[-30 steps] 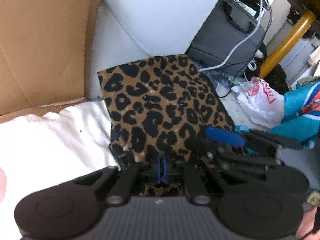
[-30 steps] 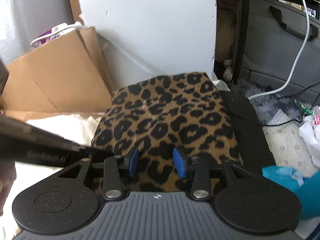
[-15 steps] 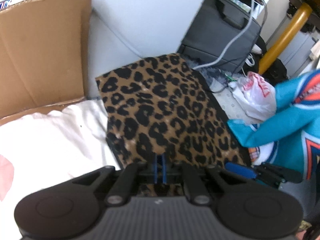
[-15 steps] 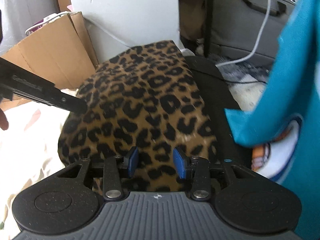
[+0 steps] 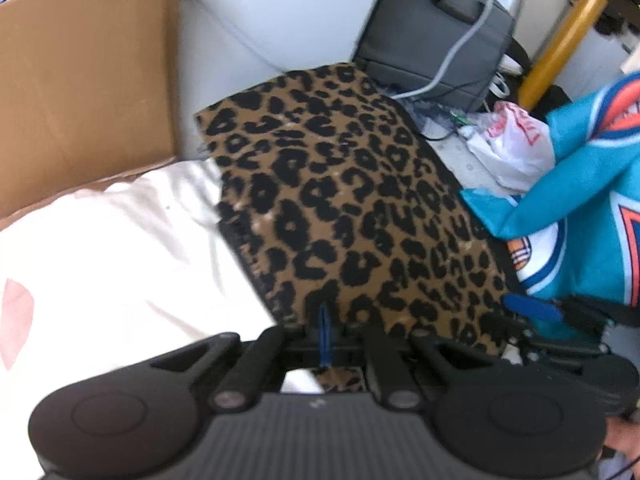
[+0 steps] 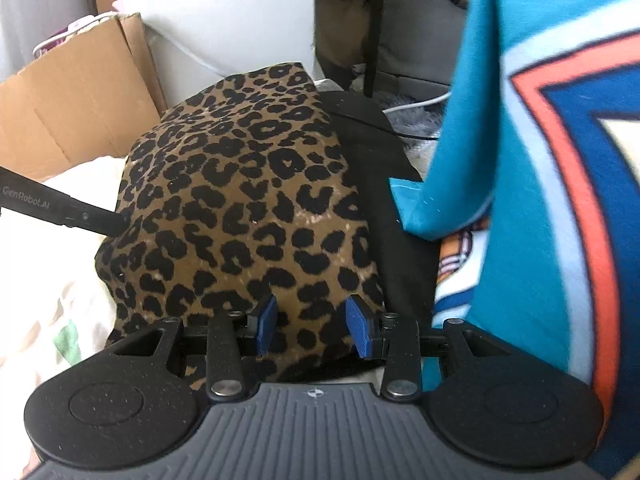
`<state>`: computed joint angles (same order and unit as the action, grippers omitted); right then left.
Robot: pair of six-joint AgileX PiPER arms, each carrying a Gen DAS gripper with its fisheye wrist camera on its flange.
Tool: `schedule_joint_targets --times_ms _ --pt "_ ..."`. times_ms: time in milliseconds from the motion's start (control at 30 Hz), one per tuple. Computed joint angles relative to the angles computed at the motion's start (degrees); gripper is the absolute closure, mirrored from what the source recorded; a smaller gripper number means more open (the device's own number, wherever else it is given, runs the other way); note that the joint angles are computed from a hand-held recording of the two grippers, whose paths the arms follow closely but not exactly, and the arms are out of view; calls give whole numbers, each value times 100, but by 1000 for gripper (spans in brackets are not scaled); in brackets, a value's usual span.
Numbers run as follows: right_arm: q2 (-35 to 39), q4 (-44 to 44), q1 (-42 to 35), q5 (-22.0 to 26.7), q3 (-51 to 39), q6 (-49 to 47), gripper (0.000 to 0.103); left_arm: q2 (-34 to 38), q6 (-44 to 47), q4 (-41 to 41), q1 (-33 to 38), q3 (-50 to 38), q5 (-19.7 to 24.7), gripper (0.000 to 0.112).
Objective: Fold clothes
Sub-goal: 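Press the bundle flat and open both tools to release it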
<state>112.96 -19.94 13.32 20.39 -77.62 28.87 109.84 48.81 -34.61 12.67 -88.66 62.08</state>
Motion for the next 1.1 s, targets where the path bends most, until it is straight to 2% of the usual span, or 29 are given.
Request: schedule_joint_targets --times_ms 200,333,433,667,767,933,1000,1033,1067,1100 --pt "-328 -236 49 -148 416 387 58 -227 85 -229 177 101 218 106" --pt "-330 -228 64 -228 475 466 58 -303 342 -622 223 266 476 100" --pt "-249 -285 90 -244 383 432 58 -321 418 -538 78 450 238 100" --pt "-35 145 -16 109 107 -67 58 -255 487 -320 -68 592 -105 100" --pt "-94 457 -64 180 100 -380 58 -337 294 44 -125 608 -276 100" --pt "-161 1229 -108 420 -89 -964 58 -245 -93 321 -14 220 138 99" --pt "-170 1470 -114 610 -209 -1090 55 -242 -228 417 26 51 344 93" --pt "-203 1463 -92 677 -247 -1091 52 -245 -300 469 39 -32 443 83" --pt "-238 1456 -68 742 -283 -1087 44 -260 -359 513 56 -99 535 68" --pt "-312 1452 -52 775 -267 -1014 34 -290 -380 534 96 -149 625 62"
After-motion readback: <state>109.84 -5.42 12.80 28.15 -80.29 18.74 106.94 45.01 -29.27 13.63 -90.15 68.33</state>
